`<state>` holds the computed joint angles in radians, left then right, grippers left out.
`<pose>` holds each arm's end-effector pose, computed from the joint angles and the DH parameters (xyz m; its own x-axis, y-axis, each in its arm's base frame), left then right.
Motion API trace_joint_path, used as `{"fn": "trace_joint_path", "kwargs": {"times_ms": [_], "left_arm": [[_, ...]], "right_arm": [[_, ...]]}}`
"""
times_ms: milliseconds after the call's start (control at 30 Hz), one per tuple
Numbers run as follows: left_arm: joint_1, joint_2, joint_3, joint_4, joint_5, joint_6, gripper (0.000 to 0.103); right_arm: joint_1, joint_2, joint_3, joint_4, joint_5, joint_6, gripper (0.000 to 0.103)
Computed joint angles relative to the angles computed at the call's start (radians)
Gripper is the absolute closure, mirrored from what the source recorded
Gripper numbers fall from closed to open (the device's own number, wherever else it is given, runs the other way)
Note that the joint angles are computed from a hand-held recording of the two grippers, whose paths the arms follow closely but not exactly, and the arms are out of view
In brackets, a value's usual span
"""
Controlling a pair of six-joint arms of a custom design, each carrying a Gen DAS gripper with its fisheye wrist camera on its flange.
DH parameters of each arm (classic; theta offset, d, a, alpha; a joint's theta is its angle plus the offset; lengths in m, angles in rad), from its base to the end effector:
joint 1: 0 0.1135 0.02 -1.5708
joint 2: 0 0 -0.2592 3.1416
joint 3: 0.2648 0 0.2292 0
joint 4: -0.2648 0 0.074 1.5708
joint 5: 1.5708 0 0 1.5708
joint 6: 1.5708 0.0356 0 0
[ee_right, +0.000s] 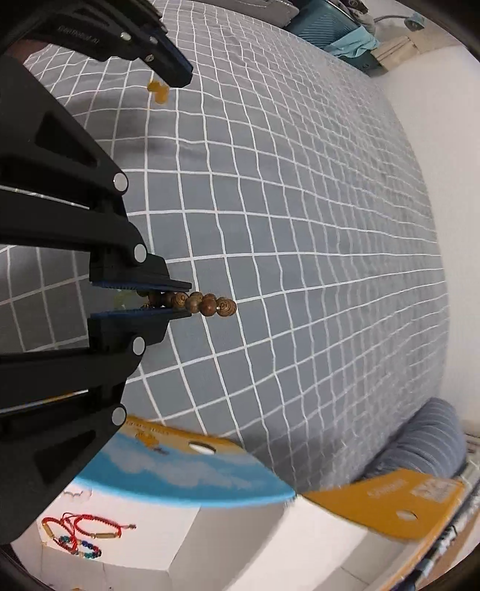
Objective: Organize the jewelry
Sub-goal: 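Carry the yellow beads and brown wooden bracelet in both tools into the box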
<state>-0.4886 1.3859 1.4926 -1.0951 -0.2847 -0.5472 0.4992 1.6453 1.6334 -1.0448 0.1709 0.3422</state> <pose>0.2214 -0.1064 0.3611 -0.7932 -0.1439 -0.5918 -0.1154 0.9896 -0.0859 0.2793 0.1454 0.3343 -0.8538 -0.0889 -0.5129 -0.1187 0.9926 0.0255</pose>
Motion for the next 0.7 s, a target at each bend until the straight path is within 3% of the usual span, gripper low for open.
{"fn": "trace_joint_path", "kwargs": {"times_ms": [467, 700], "left_arm": [[-0.153, -0.119, -0.034, -0.103, -0.134, -0.128, 0.094], [-0.22, -0.161, -0.04, -0.159, -0.177, -0.206, 0.094]], "right_arm": [[0.122, -0.238, -0.14, -0.005, 0.111, 0.017, 0.095], [0.165, -0.282, -0.174, -0.009, 0.11, 0.033, 0.095]]}}
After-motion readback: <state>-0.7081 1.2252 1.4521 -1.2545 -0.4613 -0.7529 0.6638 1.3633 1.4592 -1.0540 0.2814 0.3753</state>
